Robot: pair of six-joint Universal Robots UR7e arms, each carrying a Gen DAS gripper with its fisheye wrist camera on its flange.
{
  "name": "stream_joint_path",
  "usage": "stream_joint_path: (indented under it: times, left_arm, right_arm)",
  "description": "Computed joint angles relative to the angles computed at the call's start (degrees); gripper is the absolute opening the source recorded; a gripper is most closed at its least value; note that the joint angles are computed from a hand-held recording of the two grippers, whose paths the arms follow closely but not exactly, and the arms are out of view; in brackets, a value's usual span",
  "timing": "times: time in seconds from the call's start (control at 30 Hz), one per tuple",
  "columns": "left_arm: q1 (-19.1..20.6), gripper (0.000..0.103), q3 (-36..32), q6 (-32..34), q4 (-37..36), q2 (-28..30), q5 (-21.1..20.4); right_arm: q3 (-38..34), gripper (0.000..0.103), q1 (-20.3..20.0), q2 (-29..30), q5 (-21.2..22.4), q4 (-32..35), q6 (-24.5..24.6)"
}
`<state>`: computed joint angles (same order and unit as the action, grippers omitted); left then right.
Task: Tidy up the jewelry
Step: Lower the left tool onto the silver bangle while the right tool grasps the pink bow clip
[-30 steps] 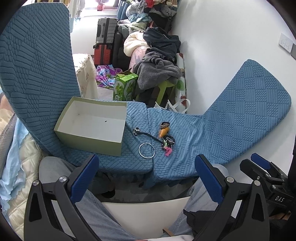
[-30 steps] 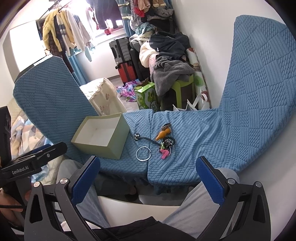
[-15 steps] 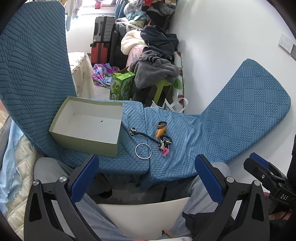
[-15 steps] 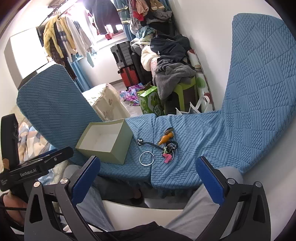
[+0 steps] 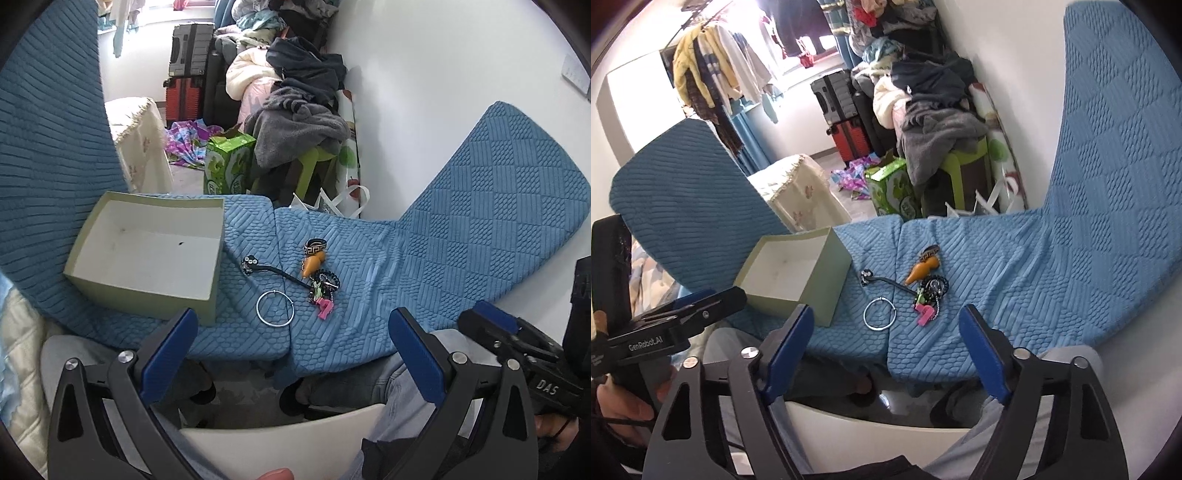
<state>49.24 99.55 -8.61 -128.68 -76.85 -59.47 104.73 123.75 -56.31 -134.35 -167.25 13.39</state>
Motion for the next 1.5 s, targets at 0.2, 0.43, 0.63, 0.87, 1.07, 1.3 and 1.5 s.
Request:
stream_joint_path:
  times: [0.2,0.43,0.63,0.87,1.07,1.3,1.5]
  left_arm:
    - [2.9,0.101,-1.5,2.5,0.4,5.1,-1.3]
    - [6.1,0.094,-3.7,3.6,4.4,10.9,-3.7]
    - [7.5,0.093,-2.6,7.8,0.8,14.3,-1.4]
    - [9.3,0.093,-1.9,11.9,-2.9,17.5,2.1]
    - [10.9,0.081,-3.7,12.8,-1.3,20.1,2.3]
    - [10.7,0.081,-3.8,17.1,-4.0,21.8,4.5]
    - [11.0,0.081,-4.5,19.3,-5.1,23.1,5.0]
  right_arm:
    - [0.2,0.051,-4.9,0.9,3.6,1.4,2.0]
    - [0.0,0.048,-10.7,3.1,7.9,2.1,-0.1]
    - [-0.9,0.048,-15.9,4.8,14.3,1.6,-2.2]
    - [-4.7,0.036,-19.3,8.5,17.7,5.0,-3.3]
    - [-7.8,0.035,-20.0,11.6,14.5,7.7,-6.0]
    - [-10.6,0.026,-20.1,13.4,13.1,10.7,-9.4]
    - [-10.1,0.006,-19.9,12.8,13.2,11.6,-8.6]
